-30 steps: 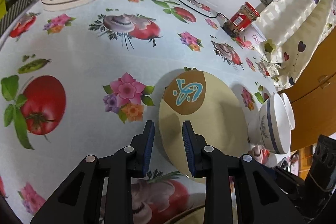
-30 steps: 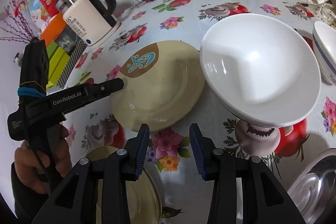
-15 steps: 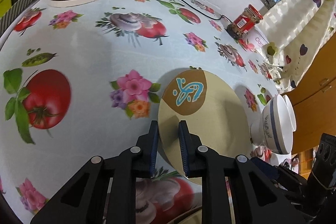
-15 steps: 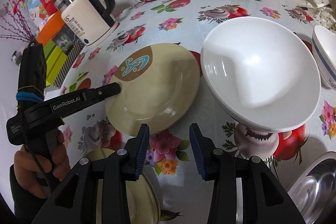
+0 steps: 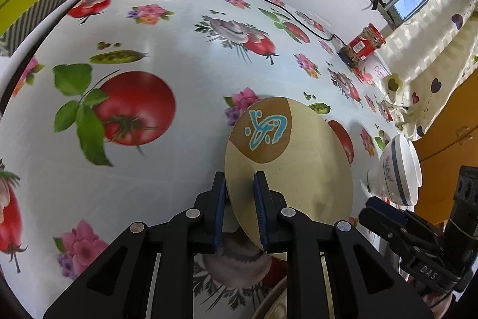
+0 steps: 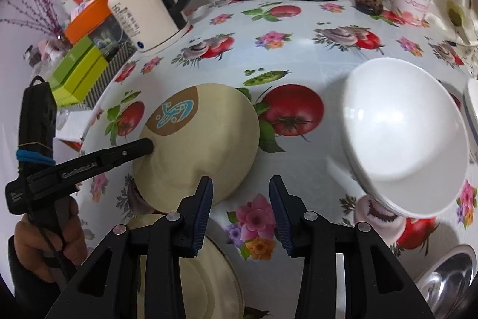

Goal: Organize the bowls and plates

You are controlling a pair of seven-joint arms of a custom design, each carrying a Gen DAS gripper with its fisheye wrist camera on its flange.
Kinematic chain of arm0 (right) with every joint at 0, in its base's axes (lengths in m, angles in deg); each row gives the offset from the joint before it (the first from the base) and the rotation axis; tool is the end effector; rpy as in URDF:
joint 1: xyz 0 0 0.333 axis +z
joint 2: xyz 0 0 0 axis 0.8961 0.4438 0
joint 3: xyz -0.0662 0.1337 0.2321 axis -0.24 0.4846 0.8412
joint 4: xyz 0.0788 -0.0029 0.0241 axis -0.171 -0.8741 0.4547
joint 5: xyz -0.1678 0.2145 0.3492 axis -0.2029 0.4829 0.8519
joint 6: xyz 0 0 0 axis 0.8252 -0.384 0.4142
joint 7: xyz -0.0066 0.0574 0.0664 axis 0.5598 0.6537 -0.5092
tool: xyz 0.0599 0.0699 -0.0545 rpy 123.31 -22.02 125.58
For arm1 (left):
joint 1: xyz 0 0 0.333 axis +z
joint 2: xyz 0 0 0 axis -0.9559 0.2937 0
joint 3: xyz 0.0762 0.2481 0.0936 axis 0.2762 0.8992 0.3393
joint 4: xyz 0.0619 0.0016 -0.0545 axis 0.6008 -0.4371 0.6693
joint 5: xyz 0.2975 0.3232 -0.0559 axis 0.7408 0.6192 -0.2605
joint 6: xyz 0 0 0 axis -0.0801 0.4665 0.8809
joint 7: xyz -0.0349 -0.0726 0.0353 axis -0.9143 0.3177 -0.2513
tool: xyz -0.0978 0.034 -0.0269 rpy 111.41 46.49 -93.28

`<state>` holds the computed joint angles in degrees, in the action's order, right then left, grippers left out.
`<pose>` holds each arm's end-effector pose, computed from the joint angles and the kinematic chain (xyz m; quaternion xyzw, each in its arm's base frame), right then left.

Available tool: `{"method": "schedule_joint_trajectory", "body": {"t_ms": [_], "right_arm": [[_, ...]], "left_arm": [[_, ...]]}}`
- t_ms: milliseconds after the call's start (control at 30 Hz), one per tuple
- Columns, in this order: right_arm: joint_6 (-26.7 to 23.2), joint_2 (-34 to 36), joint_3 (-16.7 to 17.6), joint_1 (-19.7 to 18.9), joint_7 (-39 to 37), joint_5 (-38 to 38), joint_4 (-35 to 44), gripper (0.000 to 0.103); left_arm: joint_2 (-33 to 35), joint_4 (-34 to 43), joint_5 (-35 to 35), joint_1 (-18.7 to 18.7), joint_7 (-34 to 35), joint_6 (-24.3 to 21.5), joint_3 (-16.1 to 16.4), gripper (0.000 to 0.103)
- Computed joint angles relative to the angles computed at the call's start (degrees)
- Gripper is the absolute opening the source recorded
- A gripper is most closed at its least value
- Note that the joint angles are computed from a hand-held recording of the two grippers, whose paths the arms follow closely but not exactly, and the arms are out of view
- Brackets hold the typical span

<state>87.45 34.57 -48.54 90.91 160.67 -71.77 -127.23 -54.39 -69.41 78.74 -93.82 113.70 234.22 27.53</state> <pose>0.4869 0.3582 0.3389 -0.7037 0.6519 -0.0634 0.2755 0.5149 -0.4180 0.3141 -0.6998 0.6409 -0.3154 0.0039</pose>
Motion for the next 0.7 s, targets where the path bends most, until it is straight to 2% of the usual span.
{"method": "schedule_joint_trajectory", "body": {"t_ms": [300,433,700], "right_arm": [[-2.9,5.3,-0.9,1.0,-2.6,0.4,5.6,0.038],[-3.3,6.7,-1.3,1.4,-3.5,1.1,7.0,0.031],[-3.0,7.0,-2.6,2.5,-1.2,-2.5,7.8,0.026]], "left_arm": [[-0.4,-1.3,-0.7,0.5,-0.3,1.9,-0.3,0.020],[-0.2,-1.2,-0.6,0.5,-0.5,2.3,-0.2,0.020],[-0.3,-0.5,3.1,-1.2,-4.3,1.4,2.0,0.020]]}}
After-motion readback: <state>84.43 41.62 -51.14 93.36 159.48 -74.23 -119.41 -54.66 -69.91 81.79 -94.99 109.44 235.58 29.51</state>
